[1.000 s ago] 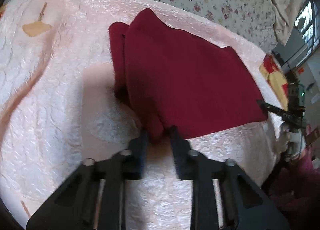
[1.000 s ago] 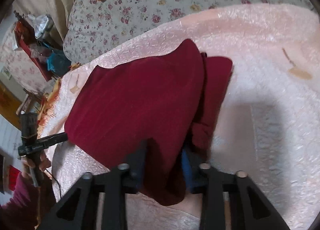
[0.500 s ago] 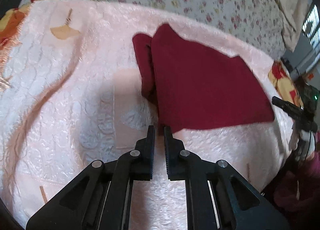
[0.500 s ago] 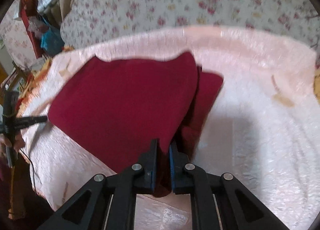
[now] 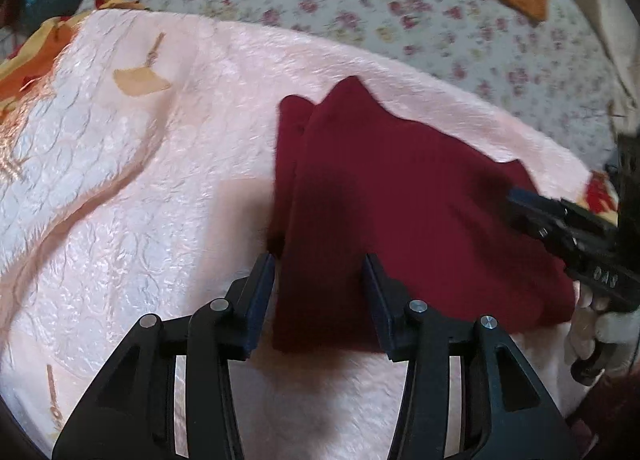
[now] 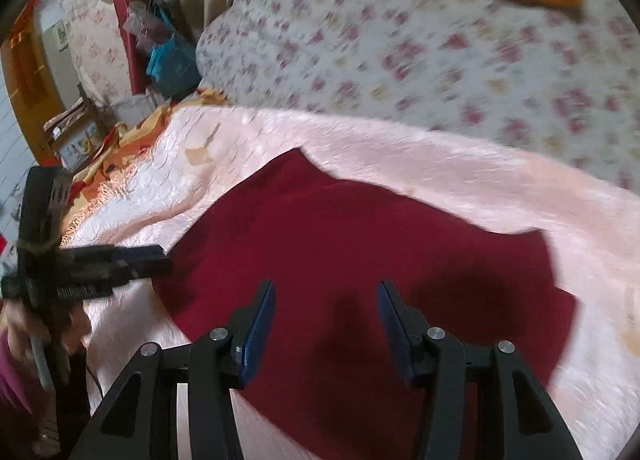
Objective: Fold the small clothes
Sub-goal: 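Grasp the folded sweatshirt with the left tool while the right tool presses it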
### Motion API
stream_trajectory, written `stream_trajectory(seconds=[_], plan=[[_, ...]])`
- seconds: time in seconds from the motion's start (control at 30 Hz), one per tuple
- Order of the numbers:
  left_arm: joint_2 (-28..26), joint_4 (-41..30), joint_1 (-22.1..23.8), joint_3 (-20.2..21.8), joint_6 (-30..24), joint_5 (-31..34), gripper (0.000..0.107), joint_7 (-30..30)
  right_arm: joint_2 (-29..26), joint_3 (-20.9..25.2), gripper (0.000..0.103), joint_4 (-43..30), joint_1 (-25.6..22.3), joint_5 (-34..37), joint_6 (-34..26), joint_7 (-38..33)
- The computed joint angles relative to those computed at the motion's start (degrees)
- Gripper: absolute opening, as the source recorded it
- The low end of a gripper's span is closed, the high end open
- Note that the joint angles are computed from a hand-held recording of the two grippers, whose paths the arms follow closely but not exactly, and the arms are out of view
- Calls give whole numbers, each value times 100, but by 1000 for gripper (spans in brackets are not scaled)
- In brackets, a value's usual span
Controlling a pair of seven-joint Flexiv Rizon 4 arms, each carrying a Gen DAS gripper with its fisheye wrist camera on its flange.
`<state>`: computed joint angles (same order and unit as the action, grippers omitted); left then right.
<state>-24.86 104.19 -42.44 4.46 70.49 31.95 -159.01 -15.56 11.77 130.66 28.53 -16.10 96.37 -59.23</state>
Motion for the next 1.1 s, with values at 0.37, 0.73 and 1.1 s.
stream_trajectory(seconds=[0.37,0.73,1.1], plan=[[-315,44,2,198,475,-51,45,-65,-1671,-37,48,-2120,378,-278,-1503,-178],[-407,286,-86,433,1105,-548,45,331,-2314,13,48,-3709,444,-60,-3114,-268],[-466,695,-45,459,1891,-1319,47,769,-2376,474,49,-3822,168,712,-2634,-416]])
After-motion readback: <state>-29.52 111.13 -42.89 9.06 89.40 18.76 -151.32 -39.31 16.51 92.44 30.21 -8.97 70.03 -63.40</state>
